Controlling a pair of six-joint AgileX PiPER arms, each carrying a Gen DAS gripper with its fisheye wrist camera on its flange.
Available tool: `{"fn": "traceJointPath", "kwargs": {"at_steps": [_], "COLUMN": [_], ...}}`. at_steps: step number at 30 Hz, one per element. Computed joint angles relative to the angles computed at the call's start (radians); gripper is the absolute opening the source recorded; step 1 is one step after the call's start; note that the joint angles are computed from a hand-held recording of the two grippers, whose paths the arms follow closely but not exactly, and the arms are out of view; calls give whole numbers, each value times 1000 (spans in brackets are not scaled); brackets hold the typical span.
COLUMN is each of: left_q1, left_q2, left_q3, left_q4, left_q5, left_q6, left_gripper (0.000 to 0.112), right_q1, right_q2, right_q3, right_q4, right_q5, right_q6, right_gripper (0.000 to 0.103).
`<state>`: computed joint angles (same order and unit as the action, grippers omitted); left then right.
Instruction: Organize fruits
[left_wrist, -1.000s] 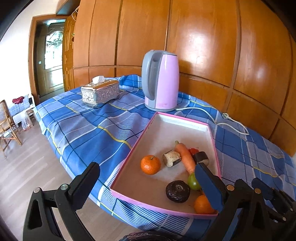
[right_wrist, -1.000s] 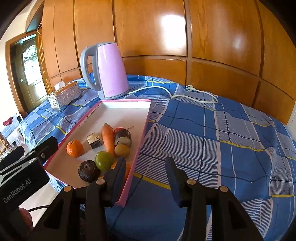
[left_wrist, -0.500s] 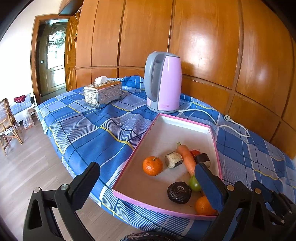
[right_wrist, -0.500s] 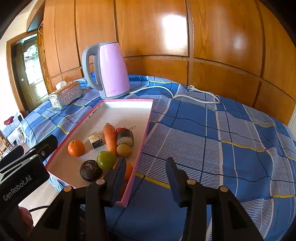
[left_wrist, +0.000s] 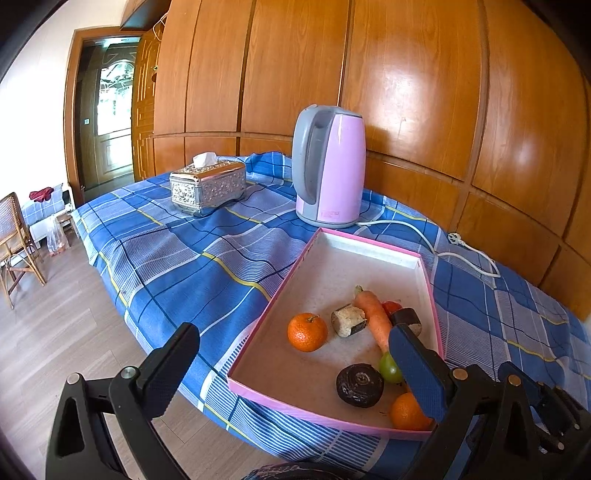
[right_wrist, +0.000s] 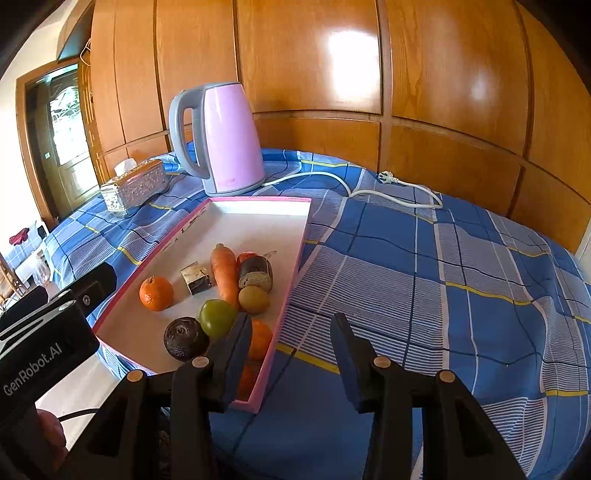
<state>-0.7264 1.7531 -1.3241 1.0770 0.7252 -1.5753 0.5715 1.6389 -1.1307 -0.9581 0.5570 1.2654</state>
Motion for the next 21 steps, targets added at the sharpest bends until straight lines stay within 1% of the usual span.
{"fn": "traceJointPath", "kwargs": {"at_steps": [12,17,21], "left_q1": [1,-8,-5], "left_q2": [0,-4,-5], "left_q3": [0,8,6], "left_q4": [4,40,24], "left_q5": [2,10,0], "left_q6": [-1,-24,-13], "left_gripper": [103,101,101], "right_q1": [0,1,-6], "right_q2": [1,1,-3], "right_q3": [0,1,3], "right_q4": [-3,-4,-9], "right_q5": [-1,-1,-4], "right_q6": [1,3,9], "right_gripper": [45,45,45]}}
